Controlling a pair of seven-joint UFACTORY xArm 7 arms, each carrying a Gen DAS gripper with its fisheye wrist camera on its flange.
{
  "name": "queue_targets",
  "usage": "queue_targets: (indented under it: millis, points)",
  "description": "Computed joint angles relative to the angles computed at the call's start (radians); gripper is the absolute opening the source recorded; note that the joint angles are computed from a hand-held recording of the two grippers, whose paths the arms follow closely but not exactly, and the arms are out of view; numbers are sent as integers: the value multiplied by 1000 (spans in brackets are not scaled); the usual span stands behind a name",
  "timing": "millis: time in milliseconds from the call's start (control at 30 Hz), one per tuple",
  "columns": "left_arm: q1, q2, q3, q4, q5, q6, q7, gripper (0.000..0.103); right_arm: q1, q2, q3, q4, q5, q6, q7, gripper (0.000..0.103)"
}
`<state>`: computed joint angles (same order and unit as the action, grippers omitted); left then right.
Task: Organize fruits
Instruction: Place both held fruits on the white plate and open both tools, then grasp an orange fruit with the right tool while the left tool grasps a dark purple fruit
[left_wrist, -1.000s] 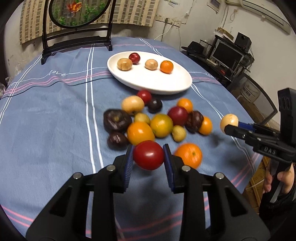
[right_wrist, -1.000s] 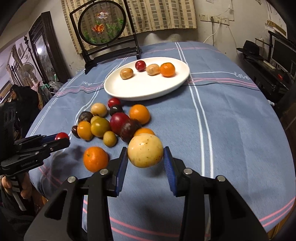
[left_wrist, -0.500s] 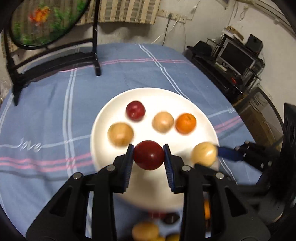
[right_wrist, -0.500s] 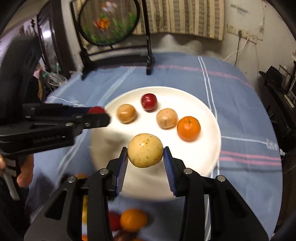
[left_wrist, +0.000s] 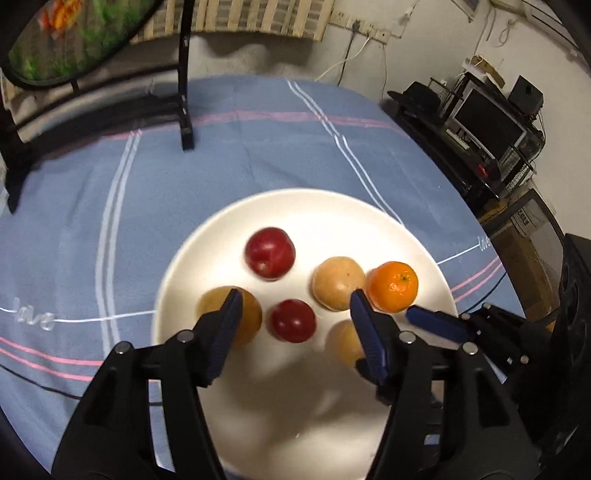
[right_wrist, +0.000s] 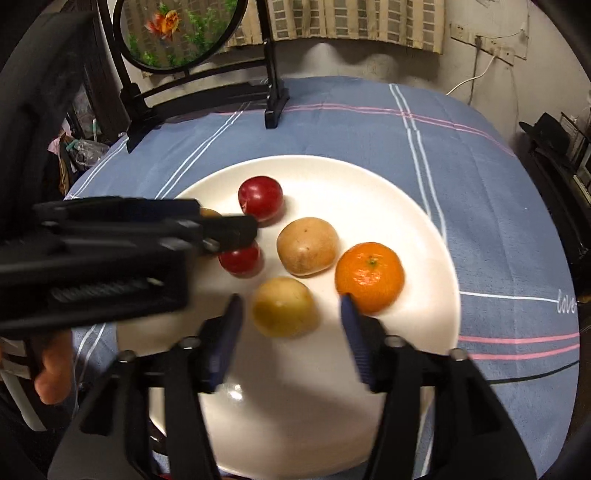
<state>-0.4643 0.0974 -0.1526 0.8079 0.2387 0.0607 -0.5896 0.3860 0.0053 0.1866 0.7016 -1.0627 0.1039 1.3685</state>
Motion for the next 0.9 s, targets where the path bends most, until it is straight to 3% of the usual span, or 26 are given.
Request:
queue_targets:
  millis: [67, 167, 300, 367, 533, 667, 900]
  points:
    - [-7, -64, 12, -49, 38, -5, -45, 62, 3, -62, 11, -39, 29, 14, -22, 61]
    - [40, -218, -39, -180, 54, -29, -85, 69, 25, -227, 39, -159, 151, 53, -95, 63]
    - [185, -494, -237, -398, 112, -38, -223, 75, 110, -420, 40, -327, 340, 64, -146, 63]
    - [205, -667, -334, -512, 78, -11, -299, 75, 145, -530, 75, -424, 404, 46, -104, 63]
    - [-7, -961, -354, -708, -23, 138, -403, 75, 259, -648, 140, -510, 544, 107, -69, 63]
    - [-162, -1086, -336, -788, -49, 261, -469, 74, 308, -709, 211, -527, 624, 175, -61, 63]
    - [-313, -1205, -310, -861, -41, 359, -561, 74, 326, -772, 312, -570, 743, 207, -43, 63]
